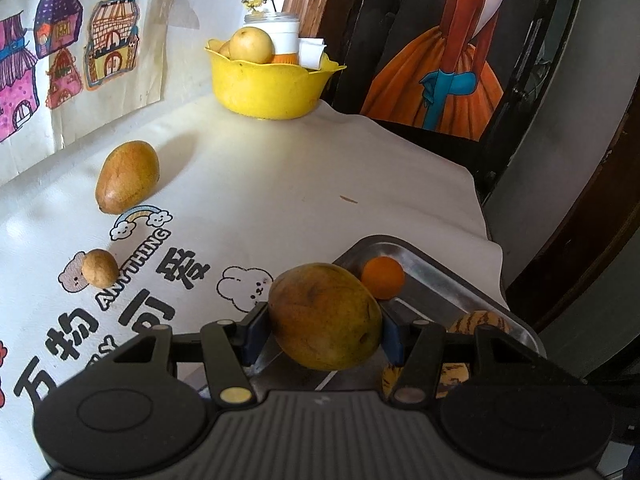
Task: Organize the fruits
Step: 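Lower the pepino into the tray while the left tool lowers the brown fruit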
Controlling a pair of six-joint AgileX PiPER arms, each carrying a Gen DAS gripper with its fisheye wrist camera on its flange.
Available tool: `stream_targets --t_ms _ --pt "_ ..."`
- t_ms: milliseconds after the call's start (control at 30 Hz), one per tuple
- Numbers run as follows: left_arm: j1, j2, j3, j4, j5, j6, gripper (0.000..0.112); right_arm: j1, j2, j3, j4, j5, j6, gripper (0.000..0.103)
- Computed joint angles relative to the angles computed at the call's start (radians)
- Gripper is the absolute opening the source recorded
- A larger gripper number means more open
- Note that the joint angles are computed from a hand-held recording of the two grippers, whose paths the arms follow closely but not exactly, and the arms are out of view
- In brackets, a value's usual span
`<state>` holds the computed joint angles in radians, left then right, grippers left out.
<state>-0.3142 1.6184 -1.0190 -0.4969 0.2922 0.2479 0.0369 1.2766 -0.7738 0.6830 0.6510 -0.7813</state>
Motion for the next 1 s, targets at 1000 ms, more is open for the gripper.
stream_targets --t_ms 1000 --pt "-0.024 0.003 -0.022 0.183 0.026 -0.161 0.063 0.060 0.058 0.024 -0.002 -0.072 -0.016 0.055"
